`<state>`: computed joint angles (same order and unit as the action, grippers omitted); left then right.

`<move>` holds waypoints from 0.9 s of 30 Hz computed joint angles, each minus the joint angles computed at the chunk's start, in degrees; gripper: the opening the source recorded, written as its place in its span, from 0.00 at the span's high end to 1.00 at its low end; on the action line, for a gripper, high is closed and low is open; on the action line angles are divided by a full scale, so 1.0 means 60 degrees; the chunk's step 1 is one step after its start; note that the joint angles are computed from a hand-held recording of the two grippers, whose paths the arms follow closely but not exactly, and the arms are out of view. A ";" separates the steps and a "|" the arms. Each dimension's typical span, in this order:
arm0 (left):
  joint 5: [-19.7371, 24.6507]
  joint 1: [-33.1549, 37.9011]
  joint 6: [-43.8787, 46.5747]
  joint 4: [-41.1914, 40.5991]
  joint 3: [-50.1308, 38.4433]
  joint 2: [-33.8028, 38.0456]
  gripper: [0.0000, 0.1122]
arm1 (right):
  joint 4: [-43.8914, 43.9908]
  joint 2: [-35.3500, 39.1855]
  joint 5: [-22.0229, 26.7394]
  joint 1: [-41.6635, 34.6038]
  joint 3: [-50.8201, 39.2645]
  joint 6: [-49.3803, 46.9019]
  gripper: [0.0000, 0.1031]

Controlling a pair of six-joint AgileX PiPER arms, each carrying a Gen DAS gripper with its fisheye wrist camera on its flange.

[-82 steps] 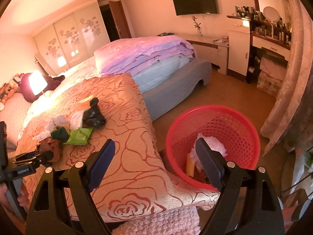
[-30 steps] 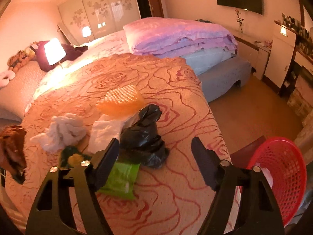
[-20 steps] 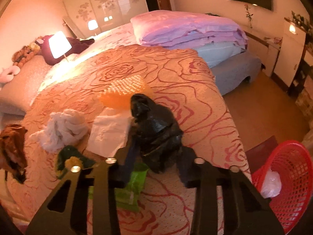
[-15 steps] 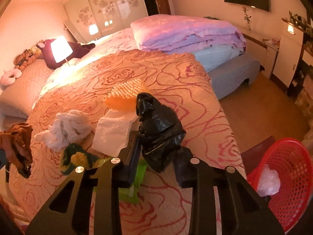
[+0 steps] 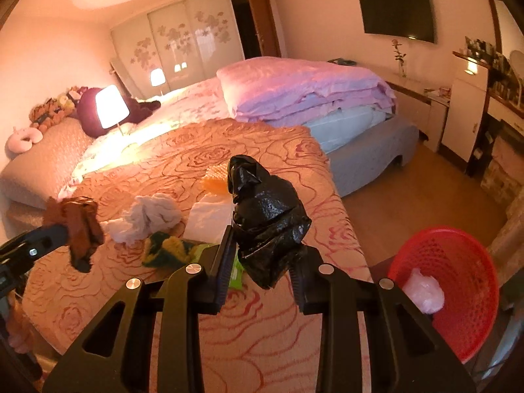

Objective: Collect trash
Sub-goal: 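Carry the brown cloth and black bag over the red basket and open both tools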

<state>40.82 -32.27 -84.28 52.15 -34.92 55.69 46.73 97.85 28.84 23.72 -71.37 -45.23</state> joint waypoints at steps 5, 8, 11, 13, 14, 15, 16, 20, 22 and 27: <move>-0.0122 -0.0121 0.0151 0.0029 -0.0464 0.0588 0.71 | 0.0220 -0.0585 0.0005 -0.0442 0.0524 -0.0181 0.71; -0.0279 -0.0175 0.0280 0.0040 -0.0753 0.0999 0.71 | 0.0392 -0.0800 0.0064 -0.0766 0.0662 -0.0225 0.71; -0.0395 -0.0270 0.0412 0.0082 -0.1072 0.1399 0.71 | 0.0479 -0.1008 0.0073 -0.1026 0.0778 -0.0308 0.71; -0.0519 -0.0291 0.0575 0.0079 -0.1333 0.1685 0.71 | 0.0586 -0.1131 0.0106 -0.1247 0.0822 -0.0384 0.71; -0.0526 -0.0338 0.0588 0.0089 -0.1457 0.1824 0.71 | 0.0631 -0.1169 0.0099 -0.1324 0.0846 -0.0419 0.71; -0.0596 -0.0337 0.0667 0.0062 -0.1604 0.1995 0.71 | 0.0660 -0.1218 0.0077 -0.1393 0.0886 -0.0442 0.71; -0.0684 -0.0323 0.0760 0.0016 -0.1753 0.2158 0.71 | 0.0677 -0.1279 0.0076 -0.1495 0.0920 -0.0463 0.71; -0.0916 -0.0327 0.1109 -0.0075 -0.2334 0.2791 0.71 | 0.0607 -0.1373 0.0120 -0.1921 0.0919 -0.0495 0.71; -0.1055 -0.0343 0.1298 -0.0142 -0.2623 0.3126 0.71 | 0.0537 -0.1445 0.0135 -0.2127 0.0951 -0.0467 0.71; -0.1383 -0.0399 0.1830 -0.0468 -0.3352 0.3864 0.71 | 0.0296 -0.1539 0.0178 -0.2667 0.0996 -0.0421 0.71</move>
